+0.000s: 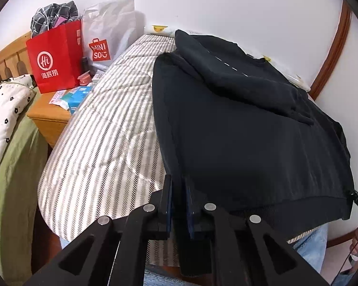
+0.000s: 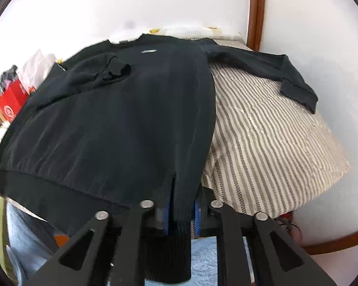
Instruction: Fold small clothes
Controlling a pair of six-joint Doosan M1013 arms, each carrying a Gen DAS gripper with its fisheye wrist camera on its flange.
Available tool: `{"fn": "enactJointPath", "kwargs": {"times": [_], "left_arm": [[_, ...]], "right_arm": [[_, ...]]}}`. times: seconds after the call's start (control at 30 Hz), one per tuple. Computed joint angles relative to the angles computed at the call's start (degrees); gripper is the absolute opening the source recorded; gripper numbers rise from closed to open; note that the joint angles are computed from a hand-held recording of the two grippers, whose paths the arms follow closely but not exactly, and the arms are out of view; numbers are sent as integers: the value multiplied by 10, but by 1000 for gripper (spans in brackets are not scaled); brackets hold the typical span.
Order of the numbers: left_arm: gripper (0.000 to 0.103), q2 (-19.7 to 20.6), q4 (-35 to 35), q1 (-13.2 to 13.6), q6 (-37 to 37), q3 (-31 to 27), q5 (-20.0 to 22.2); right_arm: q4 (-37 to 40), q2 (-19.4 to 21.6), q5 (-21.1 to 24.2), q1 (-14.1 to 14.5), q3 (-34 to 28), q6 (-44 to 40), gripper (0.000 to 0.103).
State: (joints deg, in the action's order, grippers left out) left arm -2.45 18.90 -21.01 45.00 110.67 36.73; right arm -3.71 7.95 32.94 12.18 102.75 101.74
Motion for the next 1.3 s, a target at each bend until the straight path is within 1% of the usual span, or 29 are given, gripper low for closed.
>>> {"fn": "enactJointPath", "kwargs": {"times": [0.03, 0.07, 0.1, 0.13, 0.17, 0.2, 0.23, 0.3, 0.37, 0.47, 0.53, 0.7, 0.8, 0.9, 1.0, 1.07, 1.13, 1.17, 1.2, 1.23, 1.3], "left_arm": [[15, -1, 11, -1, -9, -1, 1], [21, -1, 24, -1, -19, -3, 1], [30, 0, 34, 0, -25, -7, 2], [33, 3, 39, 2, -27, -12, 3], [39, 6, 44, 4, -29, -17, 3], [43, 9, 52, 6, -32, -22, 4], [44, 12, 60, 7, -37, -27, 4], [49, 19, 67, 12, -39, -37, 3], [50, 28, 59, 19, -28, -48, -2], [51, 46, 44, 27, -8, -68, 1], [51, 58, 27, 33, 9, -81, 1], [51, 92, -16, 44, 55, -121, 16], [54, 115, -27, 49, 80, -148, 28], [54, 134, -55, 56, 117, -166, 36], [54, 152, -25, 52, 97, -179, 51], [54, 160, -1, 50, 78, -183, 58], [54, 165, -6, 53, 78, -188, 62], [54, 168, -12, 55, 81, -190, 64], [54, 169, -15, 56, 80, -191, 65], [54, 170, -14, 57, 76, -191, 67], [54, 171, -9, 57, 72, -191, 70]], "right_arm": [[-19, 0, 4, 3, -3, 20, 32], [-37, -2, 2, 5, -6, 38, 37], [-52, -5, -10, 7, -7, 50, 48], [-62, -8, -25, 9, -9, 57, 57], [-61, -6, -37, 10, -17, 52, 59], [-52, -4, -39, 12, -26, 41, 59], [-44, 2, -39, 15, -37, 29, 59], [-24, 17, -36, 19, -64, 8, 59], [7, 38, -31, 22, -95, -19, 60], [75, 72, -14, 22, -143, -67, 60], [102, 95, 5, 23, -173, -86, 60], [145, 161, 80, 21, -257, -116, 60], [172, 194, 105, 19, -292, -126, 60], [194, 222, 131, 19, -323, -139, 60], [222, 250, 158, 20, -354, -163, 60], [232, 267, 188, 22, -376, -187, 52], [224, 274, 184, 28, -385, -213, 27], [226, 276, 185, 29, -389, -224, 18], [250, 276, 189, 26, -393, -249, 14], [262, 272, 185, 24, -392, -261, 14], [253, 259, 157, 22, -382, -264, 14]]}}
